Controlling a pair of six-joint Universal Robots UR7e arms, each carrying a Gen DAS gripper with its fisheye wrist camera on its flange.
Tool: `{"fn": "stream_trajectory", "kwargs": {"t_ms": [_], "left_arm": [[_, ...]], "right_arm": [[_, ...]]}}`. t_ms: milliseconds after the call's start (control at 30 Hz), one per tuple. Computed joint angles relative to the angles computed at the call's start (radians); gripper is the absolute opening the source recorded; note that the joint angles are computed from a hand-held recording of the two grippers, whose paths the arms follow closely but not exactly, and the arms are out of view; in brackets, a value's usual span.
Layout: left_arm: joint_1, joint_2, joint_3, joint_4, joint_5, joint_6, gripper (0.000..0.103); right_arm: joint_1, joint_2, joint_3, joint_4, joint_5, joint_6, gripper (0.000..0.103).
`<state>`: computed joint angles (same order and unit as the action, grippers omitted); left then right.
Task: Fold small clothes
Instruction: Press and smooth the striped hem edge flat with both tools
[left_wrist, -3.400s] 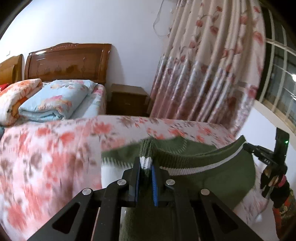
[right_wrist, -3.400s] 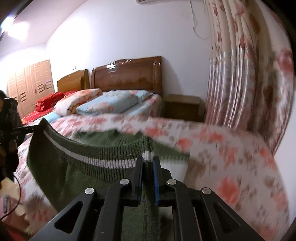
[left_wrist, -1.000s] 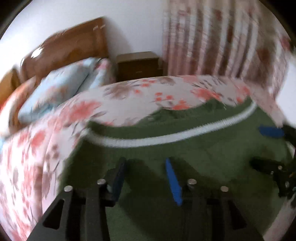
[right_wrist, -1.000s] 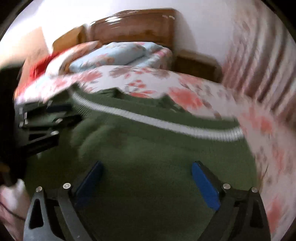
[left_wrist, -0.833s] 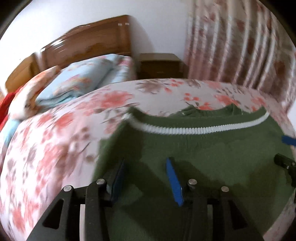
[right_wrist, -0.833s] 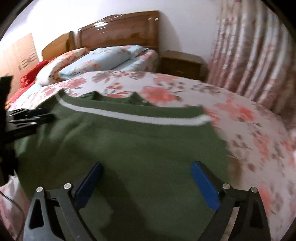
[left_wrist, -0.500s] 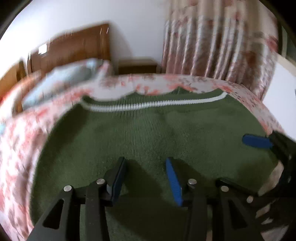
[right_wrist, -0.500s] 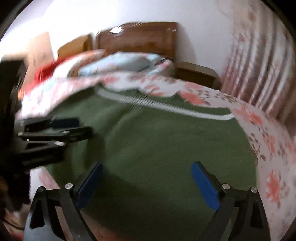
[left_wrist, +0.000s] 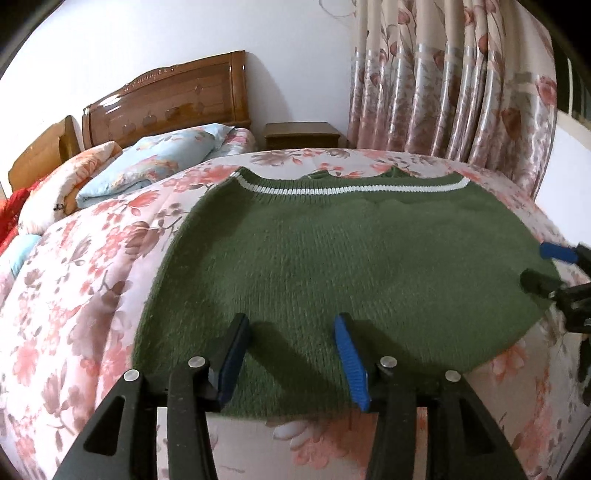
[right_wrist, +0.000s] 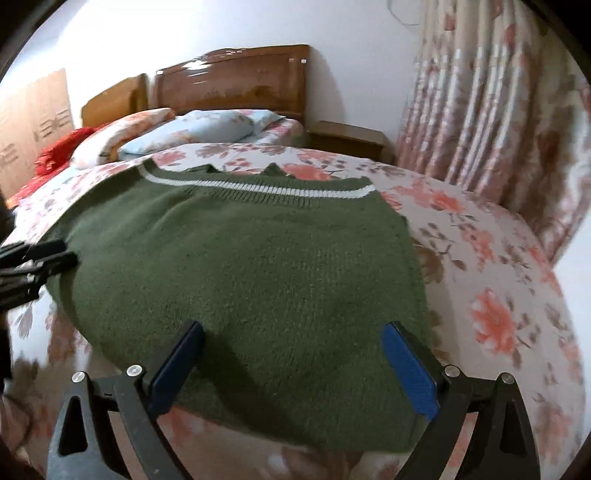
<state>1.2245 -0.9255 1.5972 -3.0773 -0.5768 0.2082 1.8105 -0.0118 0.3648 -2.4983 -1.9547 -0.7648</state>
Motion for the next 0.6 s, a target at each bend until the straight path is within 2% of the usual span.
{"fn": "stream_trajectory", "kwargs": {"t_ms": [100, 167, 233, 267, 333, 500, 567, 600], "left_arm": [[0.0, 0.008, 0.01, -0.031, 0.006, 0.024, 0.053], [0.003, -0.003, 0.025, -0.031, -0.001, 0.009, 0.057], [0.009, -0.016, 0.035, -0.019, -0.02, -0.004, 0.059], [0.011, -0.021, 0.04, -0.014, -0.028, -0.007, 0.06], [0.014, -0.027, 0.046, -0.015, -0.038, -0.008, 0.061], [0.014, -0.027, 0.049, -0.023, -0.042, -0.006, 0.061], [0.012, -0.039, 0.048, 0.027, -0.045, -0.059, 0.06], [0.011, -0.046, 0.041, 0.059, -0.056, -0.089, 0.058]], "right_arm": [[0.009, -0.084, 0.178, -0.092, 0.08, -0.027, 0.103], [0.019, -0.071, 0.187, -0.111, 0.061, -0.083, 0.103], [0.019, -0.036, 0.149, -0.099, 0.002, -0.12, 0.103], [0.008, -0.014, 0.109, -0.07, -0.019, -0.116, 0.103], [-0.009, -0.042, 0.131, -0.042, 0.024, -0.064, 0.103], [-0.013, -0.085, 0.194, -0.077, -0.002, -0.097, 0.103], [-0.007, -0.094, 0.198, -0.057, 0.0, -0.07, 0.103], [-0.008, -0.107, 0.209, -0.045, 0.03, -0.051, 0.103]]}}
